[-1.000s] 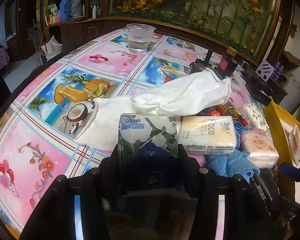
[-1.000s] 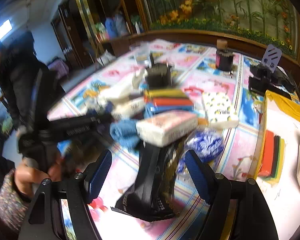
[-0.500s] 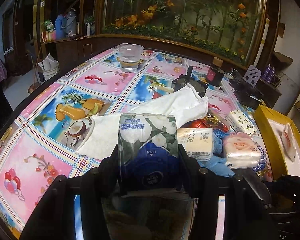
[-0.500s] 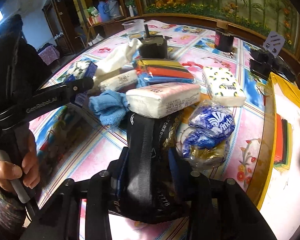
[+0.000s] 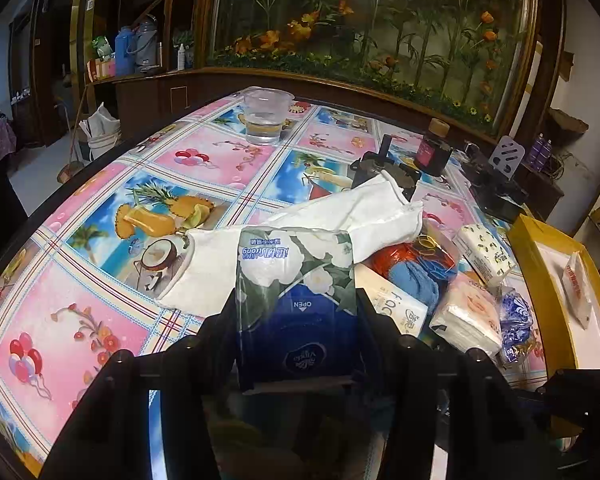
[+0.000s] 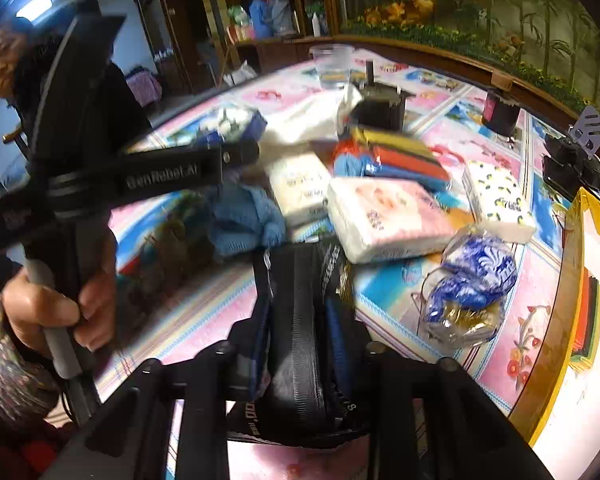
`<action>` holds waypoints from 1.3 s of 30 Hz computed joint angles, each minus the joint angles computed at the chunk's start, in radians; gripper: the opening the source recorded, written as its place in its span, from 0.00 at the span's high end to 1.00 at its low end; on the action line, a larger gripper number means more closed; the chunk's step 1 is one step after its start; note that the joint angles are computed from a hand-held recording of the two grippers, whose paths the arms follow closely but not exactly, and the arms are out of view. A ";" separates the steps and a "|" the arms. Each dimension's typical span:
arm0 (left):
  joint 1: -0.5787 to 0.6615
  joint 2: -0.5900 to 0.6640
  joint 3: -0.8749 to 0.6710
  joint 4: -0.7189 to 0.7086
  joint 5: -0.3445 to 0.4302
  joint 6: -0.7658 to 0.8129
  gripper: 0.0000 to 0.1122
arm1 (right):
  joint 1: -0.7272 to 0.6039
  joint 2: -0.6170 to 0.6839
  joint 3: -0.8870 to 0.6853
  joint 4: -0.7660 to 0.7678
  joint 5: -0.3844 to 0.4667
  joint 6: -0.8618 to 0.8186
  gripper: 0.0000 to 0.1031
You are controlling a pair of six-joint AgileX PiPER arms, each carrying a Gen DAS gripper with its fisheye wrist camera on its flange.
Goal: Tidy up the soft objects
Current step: 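Grasp the blue-and-white tissue pack with the left gripper while the right gripper grasps the black pouch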
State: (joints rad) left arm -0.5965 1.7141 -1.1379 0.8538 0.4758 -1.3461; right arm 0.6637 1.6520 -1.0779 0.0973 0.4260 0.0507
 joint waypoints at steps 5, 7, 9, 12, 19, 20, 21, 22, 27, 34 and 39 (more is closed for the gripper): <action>0.035 0.025 -0.021 -0.141 -0.011 0.123 0.54 | 0.027 0.021 -0.008 -0.120 0.026 0.103 0.39; 0.038 0.021 -0.011 -0.136 -0.023 0.112 0.54 | 0.028 0.016 0.001 -0.150 0.020 0.135 0.52; 0.025 0.016 -0.004 -0.082 -0.018 0.065 0.54 | 0.021 0.010 0.007 -0.119 0.014 0.108 0.56; -0.003 -0.005 0.019 0.051 -0.010 -0.055 0.55 | 0.013 -0.002 0.017 -0.074 -0.003 0.073 0.62; -0.037 -0.051 0.063 0.237 -0.013 -0.224 0.55 | 0.001 -0.073 0.068 -0.054 -0.087 0.087 0.67; -0.041 -0.053 0.065 0.253 -0.009 -0.236 0.55 | -0.002 -0.078 0.069 -0.052 -0.093 0.089 0.67; -0.045 -0.054 0.065 0.268 -0.003 -0.249 0.55 | -0.005 -0.083 0.072 -0.053 -0.101 0.095 0.67; -0.048 -0.055 0.067 0.281 0.000 -0.259 0.55 | -0.010 -0.093 0.079 -0.044 -0.114 0.093 0.67; -0.049 -0.052 0.068 0.301 -0.002 -0.272 0.55 | -0.034 -0.140 0.111 -0.005 -0.175 0.087 0.67; -0.061 -0.049 0.069 0.328 0.014 -0.288 0.55 | -0.060 -0.168 0.130 0.078 -0.210 0.033 0.67; -0.069 -0.048 0.068 0.343 0.029 -0.298 0.55 | -0.069 -0.180 0.141 0.117 -0.223 0.001 0.67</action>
